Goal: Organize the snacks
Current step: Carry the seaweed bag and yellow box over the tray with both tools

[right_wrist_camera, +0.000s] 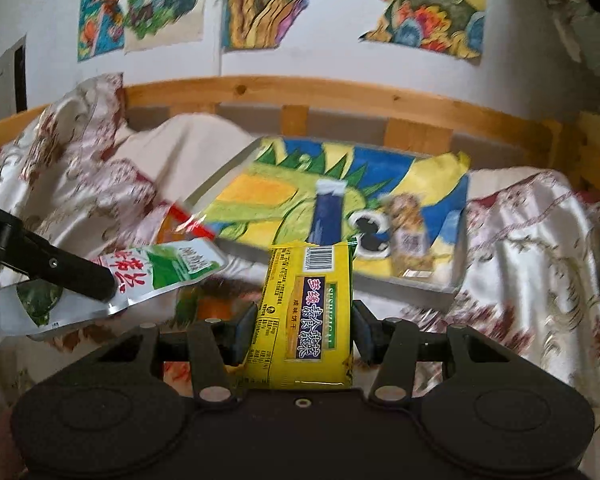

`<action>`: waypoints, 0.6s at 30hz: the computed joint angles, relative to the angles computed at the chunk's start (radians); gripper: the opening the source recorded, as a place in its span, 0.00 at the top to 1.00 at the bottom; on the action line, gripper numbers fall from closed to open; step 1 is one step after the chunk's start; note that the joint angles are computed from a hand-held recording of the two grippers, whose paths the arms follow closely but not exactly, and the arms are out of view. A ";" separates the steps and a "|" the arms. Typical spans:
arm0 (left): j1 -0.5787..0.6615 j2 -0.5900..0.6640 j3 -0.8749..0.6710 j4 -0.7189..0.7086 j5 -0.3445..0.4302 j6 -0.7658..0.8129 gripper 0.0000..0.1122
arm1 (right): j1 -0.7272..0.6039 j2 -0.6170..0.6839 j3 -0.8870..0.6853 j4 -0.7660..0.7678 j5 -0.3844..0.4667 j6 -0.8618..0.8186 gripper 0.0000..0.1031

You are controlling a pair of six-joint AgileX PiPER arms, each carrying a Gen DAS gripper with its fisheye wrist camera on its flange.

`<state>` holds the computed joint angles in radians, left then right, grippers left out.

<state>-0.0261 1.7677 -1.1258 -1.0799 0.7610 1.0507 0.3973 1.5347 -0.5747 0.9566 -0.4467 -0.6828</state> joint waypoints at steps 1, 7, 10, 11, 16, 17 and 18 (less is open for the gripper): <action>-0.018 -0.001 -0.014 -0.007 -0.021 -0.021 0.62 | -0.029 -0.013 -0.013 -0.021 0.031 -0.002 0.50; -0.174 0.059 -0.176 0.068 -0.204 -0.218 0.61 | -0.210 -0.003 -0.128 -0.375 0.161 0.186 0.50; -0.240 0.133 -0.282 0.140 -0.304 -0.355 0.61 | -0.286 0.069 -0.190 -0.647 0.125 0.402 0.50; -0.260 0.162 -0.320 0.181 -0.343 -0.406 0.61 | -0.308 0.099 -0.211 -0.718 0.102 0.474 0.50; -0.306 0.350 -0.545 0.335 -0.438 -0.629 0.61 | -0.392 0.260 -0.324 -0.950 0.006 0.755 0.50; -0.312 0.386 -0.589 0.376 -0.445 -0.677 0.61 | -0.401 0.290 -0.347 -0.973 -0.010 0.778 0.50; -0.319 0.423 -0.634 0.436 -0.453 -0.740 0.61 | -0.406 0.316 -0.365 -0.983 -0.026 0.784 0.50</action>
